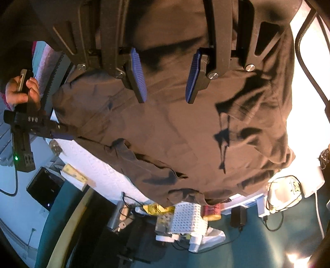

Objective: Fold small clothes

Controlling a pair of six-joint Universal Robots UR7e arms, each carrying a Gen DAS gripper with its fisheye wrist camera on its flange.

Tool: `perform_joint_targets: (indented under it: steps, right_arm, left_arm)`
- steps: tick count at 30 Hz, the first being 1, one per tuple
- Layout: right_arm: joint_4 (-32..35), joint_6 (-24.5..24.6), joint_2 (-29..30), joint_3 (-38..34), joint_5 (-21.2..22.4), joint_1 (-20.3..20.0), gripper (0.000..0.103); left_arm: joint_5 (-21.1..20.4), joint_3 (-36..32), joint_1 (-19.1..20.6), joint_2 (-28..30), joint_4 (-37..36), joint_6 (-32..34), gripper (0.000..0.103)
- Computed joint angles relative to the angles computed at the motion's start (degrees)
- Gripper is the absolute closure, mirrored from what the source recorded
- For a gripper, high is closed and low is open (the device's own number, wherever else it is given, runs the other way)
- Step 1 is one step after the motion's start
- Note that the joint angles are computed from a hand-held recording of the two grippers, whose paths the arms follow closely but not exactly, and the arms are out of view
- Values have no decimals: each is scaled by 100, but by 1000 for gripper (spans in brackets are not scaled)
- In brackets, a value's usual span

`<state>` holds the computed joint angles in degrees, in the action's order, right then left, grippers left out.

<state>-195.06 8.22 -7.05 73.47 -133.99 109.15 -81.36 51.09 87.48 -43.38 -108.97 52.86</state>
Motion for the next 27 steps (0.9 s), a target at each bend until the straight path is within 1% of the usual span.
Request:
perform_joint_targets:
  steps: [2,4,6,8,10,14,16,19,20,21,23,24,25,27]
  right_arm:
    - [65,-3,39,20,-69,24,32]
    - [101,76,72,42,-292,41,32]
    - [-3,146,67,128,-546,34,32]
    - [-135,191,33,246,-699,11,32]
    - [-308,157,-19,384,-764,-25,32]
    - [-444,0,-16,374,-798,-104,32]
    - [-521,-197,60,229,-784,-128,32]
    - [-526,-525,187,-8,-641,-141,32]
    - [-452,-684,283,-178,-718,-114,32]
    - [-371,-800,353,-306,-790,-92,37]
    - [-245,-1068,548,-624,-1131,-23,50]
    - [-275,-1174,604,-700,-1191,-6,58]
    - [-341,-1184,603,-672,-1162,-4,67]
    - [-390,-1140,624,-687,-1214,12,81]
  left_arm:
    - [77,274,-20,-128,-114,30,64]
    - [130,469,-37,-219,-223,63,64]
    - [171,626,-53,-292,-313,58,64]
    - [217,741,-65,-337,-383,30,64]
    - [279,858,-83,-381,-466,16,64]
    - [381,992,-119,-437,-573,11,64]
    - [427,1043,-127,-470,-650,19,64]
    - [498,1067,-101,-517,-783,11,64]
    - [521,1048,-81,-526,-813,-5,64]
    - [547,1016,-55,-532,-839,-26,64]
    - [596,967,2,-554,-890,-58,64]
    - [627,938,30,-561,-915,-68,64]
    - [664,911,60,-573,-944,-65,64]
    - [758,885,123,-619,-1038,-8,64]
